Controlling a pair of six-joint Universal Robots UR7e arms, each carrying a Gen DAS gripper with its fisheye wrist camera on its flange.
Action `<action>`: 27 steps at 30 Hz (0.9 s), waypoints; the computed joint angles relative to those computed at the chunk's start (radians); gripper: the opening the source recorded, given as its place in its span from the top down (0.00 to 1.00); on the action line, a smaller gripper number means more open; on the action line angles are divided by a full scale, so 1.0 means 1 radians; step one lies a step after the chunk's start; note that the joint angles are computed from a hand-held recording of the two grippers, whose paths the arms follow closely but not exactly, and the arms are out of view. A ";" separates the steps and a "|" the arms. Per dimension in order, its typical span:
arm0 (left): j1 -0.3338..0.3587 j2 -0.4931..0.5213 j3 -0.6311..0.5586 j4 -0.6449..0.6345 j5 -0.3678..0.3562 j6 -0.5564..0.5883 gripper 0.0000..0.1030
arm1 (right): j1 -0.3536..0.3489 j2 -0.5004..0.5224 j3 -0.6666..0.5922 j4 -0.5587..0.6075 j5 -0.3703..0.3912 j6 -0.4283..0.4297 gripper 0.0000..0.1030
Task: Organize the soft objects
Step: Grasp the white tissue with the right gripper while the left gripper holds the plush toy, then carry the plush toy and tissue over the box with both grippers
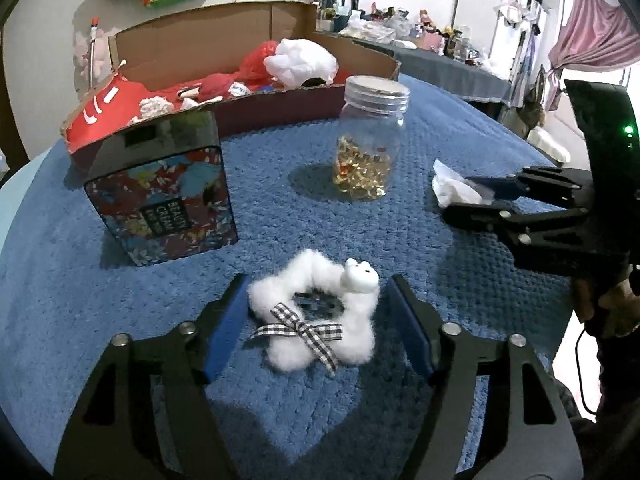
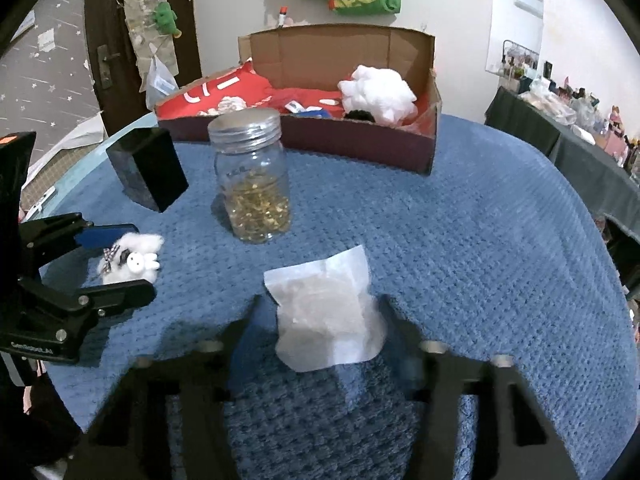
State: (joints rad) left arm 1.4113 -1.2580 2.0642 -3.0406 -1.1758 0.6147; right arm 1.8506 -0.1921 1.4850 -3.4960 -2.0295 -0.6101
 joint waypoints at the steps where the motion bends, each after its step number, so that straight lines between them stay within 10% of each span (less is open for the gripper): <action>1: 0.000 -0.002 0.004 -0.006 0.001 0.004 0.44 | 0.000 -0.002 0.004 -0.001 0.004 -0.002 0.60; 11: 0.009 -0.059 0.031 0.015 -0.040 -0.012 0.44 | 0.010 -0.011 0.031 -0.003 0.045 0.006 0.71; 27: 0.104 -0.057 -0.167 0.160 0.104 -0.045 0.44 | 0.016 0.004 -0.083 0.087 -0.074 0.000 0.71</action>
